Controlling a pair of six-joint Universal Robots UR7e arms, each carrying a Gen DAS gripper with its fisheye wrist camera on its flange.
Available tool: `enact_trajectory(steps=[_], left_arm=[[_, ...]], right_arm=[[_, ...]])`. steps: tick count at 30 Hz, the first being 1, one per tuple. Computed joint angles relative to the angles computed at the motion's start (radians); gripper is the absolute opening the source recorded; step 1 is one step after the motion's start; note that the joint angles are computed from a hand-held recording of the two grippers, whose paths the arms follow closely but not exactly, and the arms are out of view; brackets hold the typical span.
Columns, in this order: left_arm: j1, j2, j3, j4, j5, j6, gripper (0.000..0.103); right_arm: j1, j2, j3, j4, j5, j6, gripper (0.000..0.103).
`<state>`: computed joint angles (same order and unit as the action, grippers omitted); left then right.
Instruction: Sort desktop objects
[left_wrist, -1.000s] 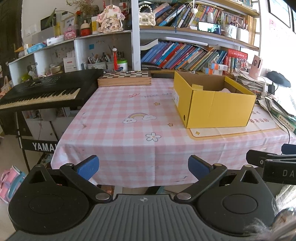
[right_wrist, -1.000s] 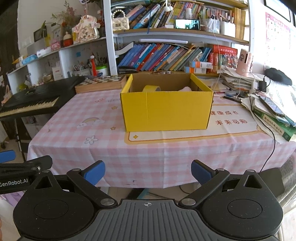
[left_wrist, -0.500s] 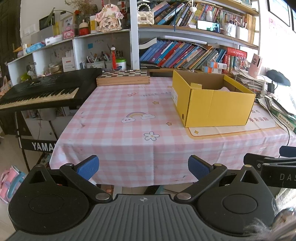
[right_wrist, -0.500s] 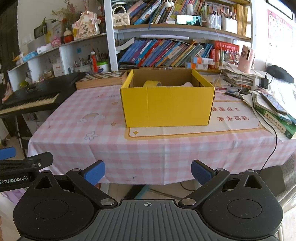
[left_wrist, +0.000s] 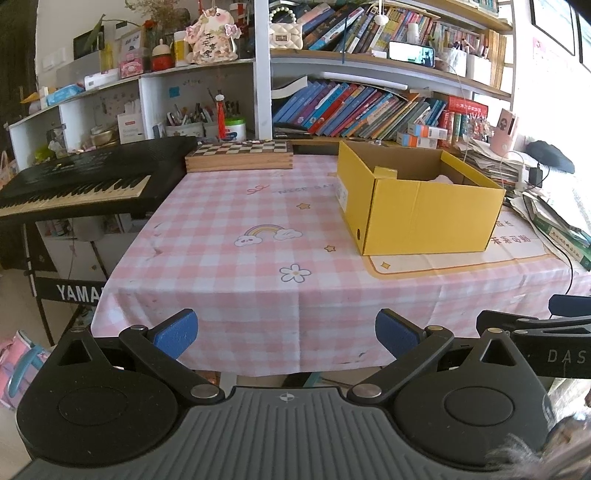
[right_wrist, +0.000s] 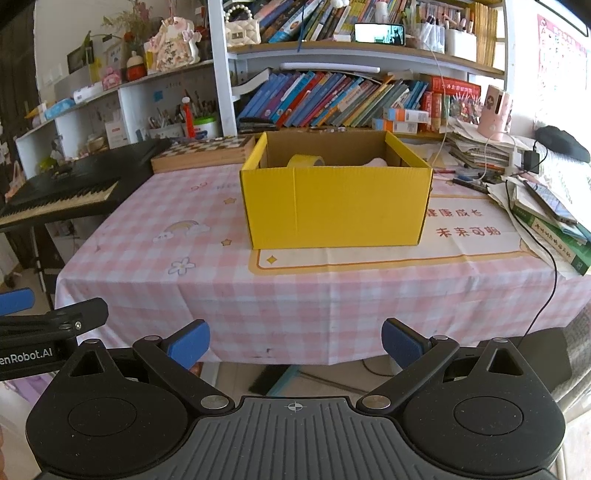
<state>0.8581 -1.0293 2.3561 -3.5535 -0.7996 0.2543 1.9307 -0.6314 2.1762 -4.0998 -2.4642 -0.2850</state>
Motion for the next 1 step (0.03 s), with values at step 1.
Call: enact_trajectory(steps=[1], left_arm=[[0.001,0.003,-0.005,0.008,0.005,-0.006,0.103]], right_arm=[[-0.001,0.000,0.000,0.000,0.001,-0.001,0.101]])
